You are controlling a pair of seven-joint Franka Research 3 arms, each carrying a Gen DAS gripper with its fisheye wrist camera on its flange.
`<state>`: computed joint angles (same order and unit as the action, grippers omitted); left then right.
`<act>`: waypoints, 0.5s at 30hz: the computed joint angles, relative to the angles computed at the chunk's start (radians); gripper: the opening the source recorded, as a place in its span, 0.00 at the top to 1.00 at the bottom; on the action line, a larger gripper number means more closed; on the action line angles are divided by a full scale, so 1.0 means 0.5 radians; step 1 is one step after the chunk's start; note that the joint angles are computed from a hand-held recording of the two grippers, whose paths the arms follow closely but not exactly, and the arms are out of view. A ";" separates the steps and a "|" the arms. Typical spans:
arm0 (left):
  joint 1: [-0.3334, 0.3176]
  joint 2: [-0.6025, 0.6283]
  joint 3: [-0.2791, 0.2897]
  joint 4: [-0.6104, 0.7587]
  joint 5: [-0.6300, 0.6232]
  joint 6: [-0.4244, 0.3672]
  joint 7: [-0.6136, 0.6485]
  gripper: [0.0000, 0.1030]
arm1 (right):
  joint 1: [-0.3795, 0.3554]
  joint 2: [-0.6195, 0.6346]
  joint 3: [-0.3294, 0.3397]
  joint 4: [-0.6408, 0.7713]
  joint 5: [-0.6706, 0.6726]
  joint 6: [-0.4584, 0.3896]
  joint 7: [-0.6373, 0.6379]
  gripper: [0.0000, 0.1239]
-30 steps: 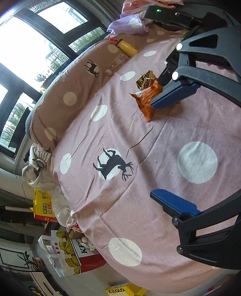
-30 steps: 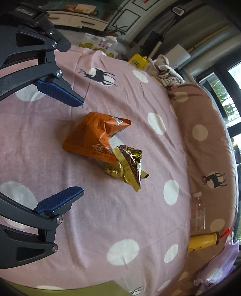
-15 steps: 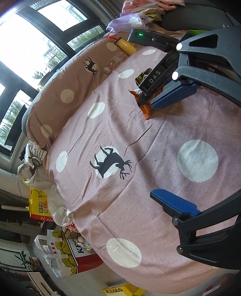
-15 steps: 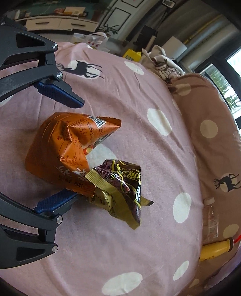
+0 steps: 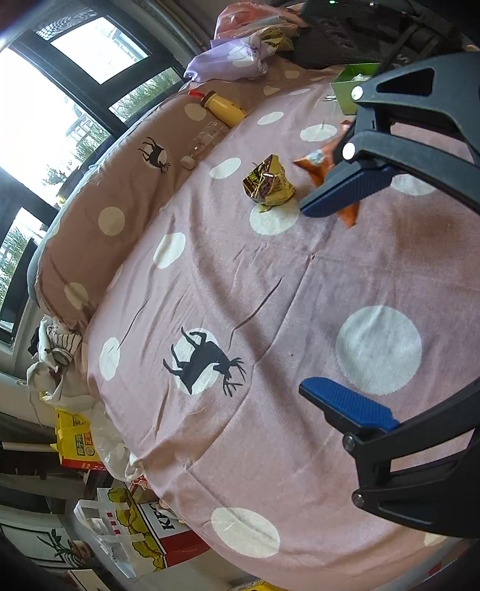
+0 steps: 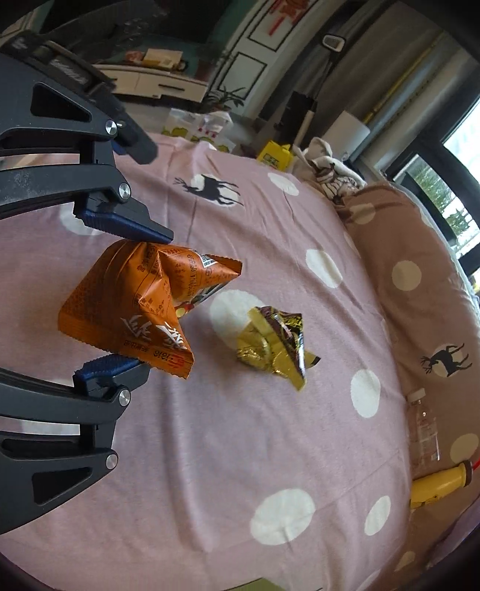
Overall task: Organize snacks
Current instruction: 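Close the right gripper on the orange snack bag and lift it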
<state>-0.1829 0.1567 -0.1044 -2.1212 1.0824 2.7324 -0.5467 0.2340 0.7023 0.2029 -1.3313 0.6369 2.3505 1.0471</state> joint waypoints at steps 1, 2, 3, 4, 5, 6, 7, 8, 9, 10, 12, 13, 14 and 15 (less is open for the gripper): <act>-0.002 0.011 -0.006 0.014 -0.013 -0.004 0.033 0.14 | -0.024 -0.036 0.001 -0.061 0.009 -0.019 -0.023 0.54; -0.006 0.022 -0.012 0.029 -0.027 -0.008 0.066 0.14 | -0.056 -0.061 0.007 -0.115 0.037 -0.035 -0.052 0.54; -0.011 0.039 -0.019 0.050 -0.054 -0.019 0.123 0.14 | -0.080 -0.080 0.005 -0.160 0.061 -0.049 -0.067 0.54; -0.020 0.059 -0.028 0.076 -0.089 -0.046 0.194 0.14 | -0.088 -0.090 -0.011 -0.191 0.071 -0.044 -0.056 0.54; -0.030 0.081 -0.035 0.107 -0.123 -0.075 0.263 0.14 | -0.074 -0.087 -0.049 -0.203 0.050 -0.021 0.006 0.54; -0.043 0.103 -0.041 0.135 -0.156 -0.099 0.337 0.14 | -0.049 -0.079 -0.090 -0.195 0.008 0.001 0.085 0.54; -0.053 0.127 -0.046 0.163 -0.189 -0.112 0.413 0.14 | -0.020 -0.066 -0.132 -0.178 -0.046 0.032 0.177 0.54; -0.063 0.154 -0.048 0.192 -0.218 -0.111 0.486 0.14 | -0.003 -0.063 -0.158 -0.179 -0.083 0.087 0.248 0.54; -0.071 0.182 -0.048 0.220 -0.247 -0.101 0.558 0.14 | -0.007 -0.068 -0.155 -0.193 -0.092 0.135 0.272 0.54; -0.082 0.208 -0.045 0.245 -0.272 -0.090 0.616 0.14 | -0.014 -0.072 -0.150 -0.204 -0.099 0.182 0.286 0.53; -0.108 0.253 -0.038 0.292 -0.326 -0.089 0.718 0.14 | -0.014 -0.076 -0.156 -0.219 -0.127 0.269 0.340 0.46; -0.124 0.279 -0.036 0.325 -0.355 -0.107 0.779 0.14 | -0.014 -0.081 -0.156 -0.232 -0.139 0.315 0.361 0.44; -0.144 0.303 -0.030 0.355 -0.375 -0.132 0.820 0.14 | -0.017 -0.084 -0.157 -0.239 -0.151 0.348 0.384 0.41; -0.161 0.328 -0.026 0.386 -0.394 -0.150 0.865 0.14 | -0.020 -0.088 -0.159 -0.246 -0.161 0.373 0.414 0.39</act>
<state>-0.2634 0.3207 -0.1175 -1.9280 0.8855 2.6572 -0.1144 0.2241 0.6584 0.1232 -1.4543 0.5562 2.5370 1.2539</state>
